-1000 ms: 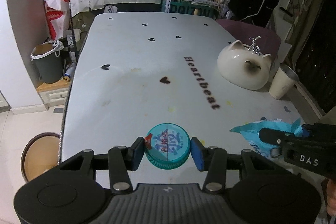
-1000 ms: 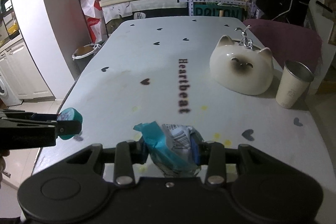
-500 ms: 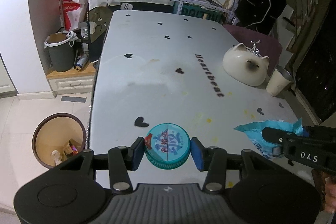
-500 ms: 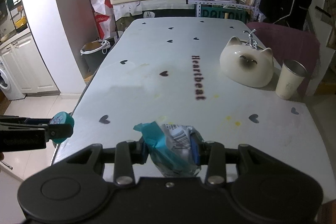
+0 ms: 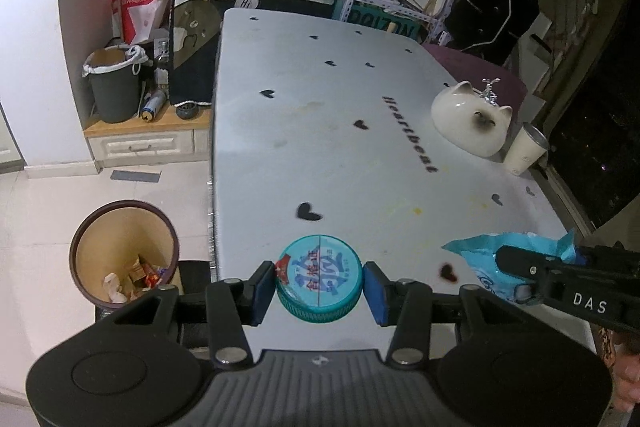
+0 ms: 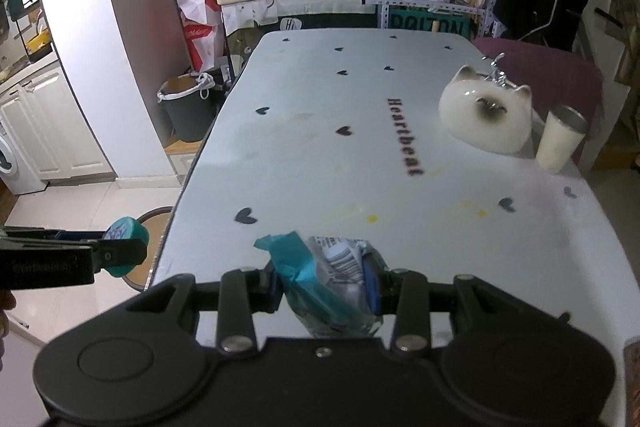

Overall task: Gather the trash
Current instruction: 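Carry the teal tin and blue wrapper with both tools over the wastebasket, then open both tools to drop the tin and wrapper into the wastebasket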

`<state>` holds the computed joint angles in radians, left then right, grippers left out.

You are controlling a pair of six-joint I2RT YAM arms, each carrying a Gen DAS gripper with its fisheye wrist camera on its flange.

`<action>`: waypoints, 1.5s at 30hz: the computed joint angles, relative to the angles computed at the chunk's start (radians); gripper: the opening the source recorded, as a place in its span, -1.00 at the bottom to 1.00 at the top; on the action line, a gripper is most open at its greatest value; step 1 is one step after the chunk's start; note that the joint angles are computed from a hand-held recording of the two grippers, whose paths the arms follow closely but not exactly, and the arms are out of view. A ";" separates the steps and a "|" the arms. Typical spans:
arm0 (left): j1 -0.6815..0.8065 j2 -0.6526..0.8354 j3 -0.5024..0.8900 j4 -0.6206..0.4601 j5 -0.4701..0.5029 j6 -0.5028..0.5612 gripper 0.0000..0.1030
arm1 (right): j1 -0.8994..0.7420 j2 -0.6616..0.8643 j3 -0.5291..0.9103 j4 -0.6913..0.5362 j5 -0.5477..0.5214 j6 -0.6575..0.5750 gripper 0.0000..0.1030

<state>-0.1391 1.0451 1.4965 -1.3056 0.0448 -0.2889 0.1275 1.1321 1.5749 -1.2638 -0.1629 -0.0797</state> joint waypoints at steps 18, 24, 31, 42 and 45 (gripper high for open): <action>0.916 0.251 0.111 -0.176 0.487 0.772 -0.06 | 0.671 0.262 0.104 0.072 0.405 0.513 -0.23; 1.023 0.421 0.212 -0.174 0.491 0.875 -0.06 | 0.751 0.446 0.226 0.110 0.412 0.563 -0.23; 1.069 0.618 0.339 -0.149 0.467 0.880 -0.06 | 0.774 0.665 0.412 0.117 0.375 0.580 -0.23; 1.066 0.926 0.534 -0.113 0.405 0.782 -0.06 | 0.754 1.056 0.825 0.017 0.270 0.578 -0.23; 1.057 1.009 0.597 -0.126 0.389 0.772 -0.06 | 0.748 1.193 1.008 -0.060 0.250 0.577 -0.23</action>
<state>0.9182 2.0539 2.0936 -1.4319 0.4342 0.4829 0.8759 2.3249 2.5833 -1.3241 0.0868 0.4974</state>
